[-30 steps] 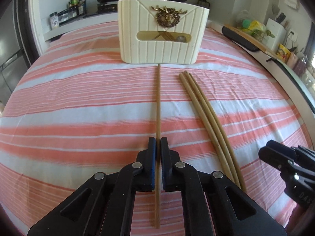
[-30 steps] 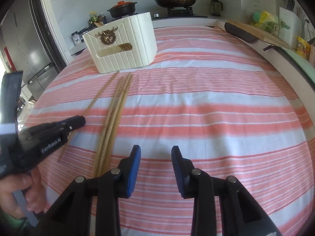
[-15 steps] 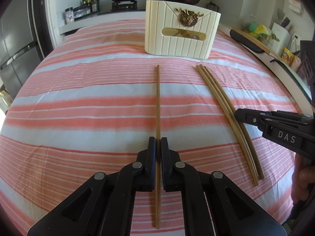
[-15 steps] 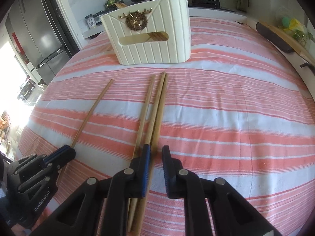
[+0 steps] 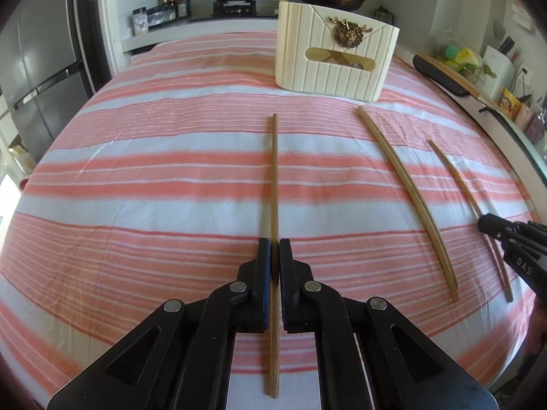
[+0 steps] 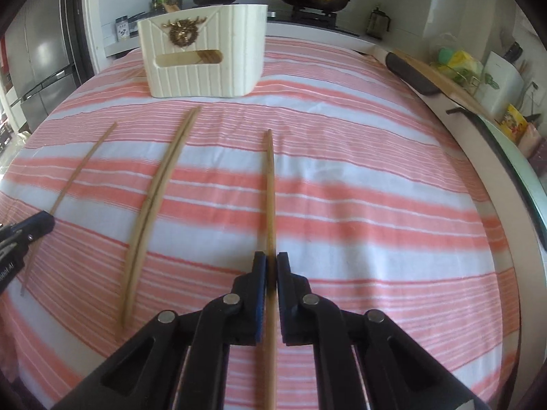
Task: Organize utensils
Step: 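Open both tools, leaving the chopsticks spread on the cloth, then grasp a wooden chopstick with the left tool while the right tool grasps another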
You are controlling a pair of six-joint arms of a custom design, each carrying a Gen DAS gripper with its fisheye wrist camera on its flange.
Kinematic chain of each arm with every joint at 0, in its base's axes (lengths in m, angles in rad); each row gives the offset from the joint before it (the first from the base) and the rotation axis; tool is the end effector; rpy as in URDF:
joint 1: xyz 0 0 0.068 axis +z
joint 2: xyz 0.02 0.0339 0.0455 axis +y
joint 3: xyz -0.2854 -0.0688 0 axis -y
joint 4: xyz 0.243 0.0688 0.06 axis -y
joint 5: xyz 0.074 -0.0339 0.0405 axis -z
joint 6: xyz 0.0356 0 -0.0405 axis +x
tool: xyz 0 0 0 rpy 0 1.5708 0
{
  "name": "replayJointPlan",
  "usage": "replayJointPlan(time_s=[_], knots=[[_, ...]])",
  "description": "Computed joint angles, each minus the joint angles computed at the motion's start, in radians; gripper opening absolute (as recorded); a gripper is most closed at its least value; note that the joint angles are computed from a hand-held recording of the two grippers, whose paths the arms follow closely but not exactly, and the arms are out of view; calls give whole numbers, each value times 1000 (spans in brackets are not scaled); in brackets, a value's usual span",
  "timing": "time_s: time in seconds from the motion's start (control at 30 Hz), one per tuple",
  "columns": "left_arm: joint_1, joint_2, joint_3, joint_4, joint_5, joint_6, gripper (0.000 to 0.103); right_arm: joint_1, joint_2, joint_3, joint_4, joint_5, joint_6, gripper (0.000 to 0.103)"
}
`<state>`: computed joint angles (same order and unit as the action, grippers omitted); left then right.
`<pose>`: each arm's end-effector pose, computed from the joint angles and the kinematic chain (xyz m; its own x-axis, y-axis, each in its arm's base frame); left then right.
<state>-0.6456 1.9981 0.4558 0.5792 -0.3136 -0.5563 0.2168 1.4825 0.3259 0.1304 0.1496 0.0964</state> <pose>0.2197 -0.1517 0.0435 -0.7848 -0.0377 -0.6186 0.0203 0.9961 -0.0864 0.2005 0.0387 0.1061 -0.8447 -0.0886 -0.5279 -0.0563 0.9954 -0.0770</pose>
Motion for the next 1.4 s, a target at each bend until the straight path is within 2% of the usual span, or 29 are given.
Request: replayJointPlan(time_s=[0.1, 0.13, 0.17, 0.2, 0.23, 0.27, 0.3, 0.47, 0.57, 0.63, 0.83, 1.0, 1.03, 1.1, 1.2, 1.33, 1.4], knots=[[-4, -23, -44, 19, 8, -26, 7, -71, -110, -79, -12, -18, -42, 8], [-3, -27, -53, 27, 18, -31, 11, -80, -133, -101, -8, -16, -49, 12], [-1, -30, -58, 38, 34, -27, 24, -83, -144, -114, 0, -9, -53, 20], [0, -32, -55, 38, 50, -16, 41, -80, -160, -136, 24, 7, -57, 36], [-7, -33, -41, 17, 46, -6, 51, -84, -164, -151, 50, 14, -63, 50], [-21, -32, -16, -30, 16, -7, 72, -88, -161, -163, 73, 15, -66, 54], [-34, -23, 12, -75, -17, -9, 82, -100, -154, -173, 97, 0, -69, 54], [-45, 18, 68, -142, -49, 3, 91, -197, -113, -185, 169, -128, -88, 55], [-26, 33, 82, -149, -32, 3, 99, -205, -91, -213, 248, -139, -113, 56], [-24, 39, 91, -156, -32, 5, 102, -200, -74, -228, 294, -138, -104, 56], [-29, 42, 90, -151, -37, -1, 102, -196, -62, -228, 309, -130, -102, 56], [-13, 32, 90, -157, 0, 21, 102, -201, -70, -215, 274, -137, -100, 56], [0, 24, 95, -173, 30, 51, 102, -209, -81, -192, 219, -147, -109, 56], [40, -2, 112, -231, 114, 140, 102, -236, -92, -99, 32, -182, -156, 56], [125, -57, 117, -276, 231, 220, 101, -307, -42, 58, -210, -280, -265, 56], [234, -79, 192, -350, 305, 286, 99, -331, 57, 215, -352, -328, -336, 54], [259, -41, 272, -409, 308, 318, 88, -309, 125, 282, -368, -319, -334, 53]])
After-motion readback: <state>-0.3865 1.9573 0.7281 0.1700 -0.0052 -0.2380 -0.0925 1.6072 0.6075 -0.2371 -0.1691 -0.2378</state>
